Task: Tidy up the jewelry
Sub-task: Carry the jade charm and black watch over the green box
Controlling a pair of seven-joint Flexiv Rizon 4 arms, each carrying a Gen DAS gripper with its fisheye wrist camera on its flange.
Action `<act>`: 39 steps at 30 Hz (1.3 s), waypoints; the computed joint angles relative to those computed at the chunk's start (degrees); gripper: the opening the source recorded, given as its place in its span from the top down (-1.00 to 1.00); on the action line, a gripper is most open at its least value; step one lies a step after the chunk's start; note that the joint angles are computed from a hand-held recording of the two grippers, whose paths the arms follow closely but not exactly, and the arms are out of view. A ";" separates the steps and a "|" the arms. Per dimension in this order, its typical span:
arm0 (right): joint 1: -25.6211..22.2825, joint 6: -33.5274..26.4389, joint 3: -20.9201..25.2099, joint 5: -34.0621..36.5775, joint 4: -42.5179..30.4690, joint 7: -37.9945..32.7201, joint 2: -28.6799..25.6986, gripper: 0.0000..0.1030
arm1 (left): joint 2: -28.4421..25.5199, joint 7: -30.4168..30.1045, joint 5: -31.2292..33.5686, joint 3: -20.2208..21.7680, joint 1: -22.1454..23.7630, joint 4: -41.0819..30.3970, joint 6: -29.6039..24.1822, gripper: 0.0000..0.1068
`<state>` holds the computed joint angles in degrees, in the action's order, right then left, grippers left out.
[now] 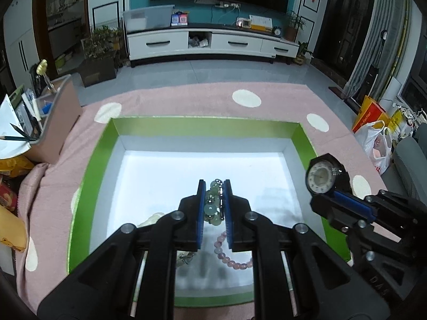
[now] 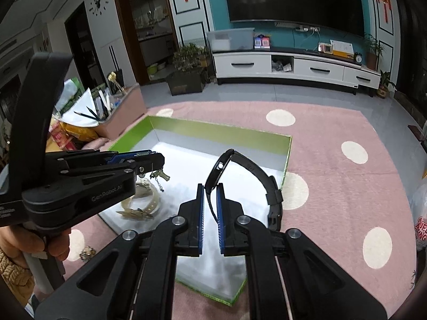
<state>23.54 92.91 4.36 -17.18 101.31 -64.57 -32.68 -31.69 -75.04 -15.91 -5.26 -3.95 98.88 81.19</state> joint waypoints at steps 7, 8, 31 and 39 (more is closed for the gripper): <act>1.45 -2.69 -1.78 -1.15 -2.33 0.40 -1.58 0.84 | -2.23 -1.27 1.16 1.74 -0.80 -2.83 -3.01 0.77; 1.42 -2.98 -1.77 -1.31 -2.74 0.36 -1.80 0.84 | -2.44 -1.54 1.30 1.98 -0.91 -3.12 -3.32 0.77; -2.09 -13.30 6.01 3.64 -10.16 -6.12 -5.44 0.84 | -4.71 -7.65 6.90 6.35 -2.71 -8.05 -11.19 0.76; -1.07 -13.48 4.17 3.89 -10.40 -4.75 -5.42 0.65 | -3.98 -9.05 8.18 6.48 -2.53 -7.46 -10.55 0.69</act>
